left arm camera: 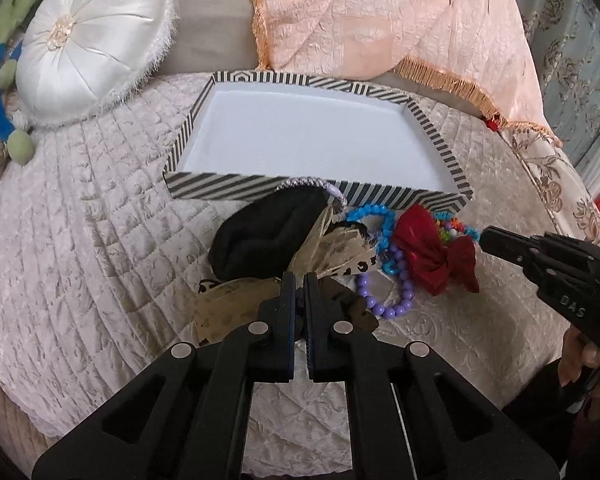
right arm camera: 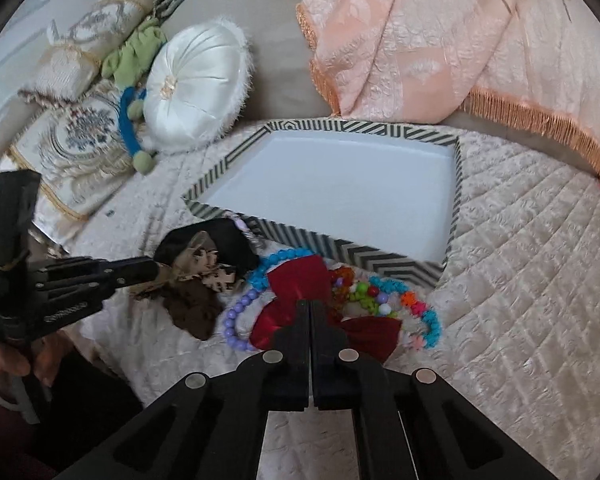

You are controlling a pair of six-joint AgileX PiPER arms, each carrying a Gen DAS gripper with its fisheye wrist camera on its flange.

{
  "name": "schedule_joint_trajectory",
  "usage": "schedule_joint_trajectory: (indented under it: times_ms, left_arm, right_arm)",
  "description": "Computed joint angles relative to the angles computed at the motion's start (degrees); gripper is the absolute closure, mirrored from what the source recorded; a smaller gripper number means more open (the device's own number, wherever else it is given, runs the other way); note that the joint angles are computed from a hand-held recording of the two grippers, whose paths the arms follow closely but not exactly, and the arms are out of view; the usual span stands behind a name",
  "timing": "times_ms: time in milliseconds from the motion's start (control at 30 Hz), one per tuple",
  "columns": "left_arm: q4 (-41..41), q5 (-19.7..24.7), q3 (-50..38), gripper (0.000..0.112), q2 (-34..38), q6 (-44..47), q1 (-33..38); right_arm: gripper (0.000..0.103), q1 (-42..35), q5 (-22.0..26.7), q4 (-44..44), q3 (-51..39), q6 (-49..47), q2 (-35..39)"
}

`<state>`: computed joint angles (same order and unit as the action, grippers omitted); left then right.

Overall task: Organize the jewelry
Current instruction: 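Grasp the brown scrunchie with the left tool while the right tool grasps the red bow, then carry the scrunchie and red bow into the tray and open both tools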

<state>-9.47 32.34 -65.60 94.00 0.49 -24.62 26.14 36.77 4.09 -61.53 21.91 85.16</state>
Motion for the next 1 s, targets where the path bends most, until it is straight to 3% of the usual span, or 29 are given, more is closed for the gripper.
schedule_joint_trajectory:
  times_ms: [67, 133, 167, 200, 333, 367, 433, 467, 500, 600, 767, 1000]
  left_arm:
    - [0.58, 0.16, -0.27, 0.104, 0.56, -0.83, 0.09]
    - [2.03, 0.18, -0.37, 0.077, 1.12, -2.27, 0.26]
    - [2.26, -0.46, 0.11, 0.057, 1.12, -2.84, 0.32]
    - [1.75, -1.12, 0.43, 0.052, 1.19, -2.66, 0.52]
    - [3.63, -1.23, -0.59, 0.052, 3.19, -4.11, -0.11]
    - [4.2, -0.84, -1.0, 0.052, 3.89, -4.3, -0.55]
    - [5.0, -0.07, -1.47, 0.054, 5.01, -3.62, -1.65]
    - [7.33, -0.19, -1.31, 0.071, 5.26, -4.81, -2.73]
    - [9.56, 0.08, -1.39, 0.094, 5.55, -6.32, -3.47]
    - [7.24, -0.08, -0.66, 0.104, 4.57, -4.57, -2.94]
    - [-9.3, 1.81, -0.08, 0.109, 0.48, 8.44, 1.93]
    - [-8.44, 4.23, -3.71, 0.109, -2.08, 6.89, 1.54]
  right_arm:
    - [0.099, -0.02, 2.01, -0.03, -2.01, -0.78, 2.11]
    - [0.079, -0.25, 1.98, 2.11, -2.73, -3.08, 4.04]
    - [0.072, -0.15, 1.74, 2.08, -2.97, -3.43, 5.07]
    - [0.065, -0.04, 1.63, 1.99, -3.45, -3.73, 6.3]
    - [0.065, -1.07, 0.95, 3.61, -3.75, -5.94, 8.64]
    - [0.066, -1.56, 0.4, 4.88, -3.41, -7.03, 8.81]
    - [0.089, -2.01, -0.61, 6.98, -2.61, -9.32, 9.3]
    - [0.091, -1.77, -0.6, 6.93, -2.45, -9.54, 9.38]
    - [0.096, -1.57, -1.19, 6.74, -1.85, -9.37, 8.83]
    - [0.098, -2.12, -2.49, 8.48, -0.05, -10.0, 5.79]
    - [0.099, -2.95, -2.7, 9.55, 1.31, -9.26, -0.62]
    - [0.099, -3.67, -0.58, 8.1, -3.35, -7.55, -2.96]
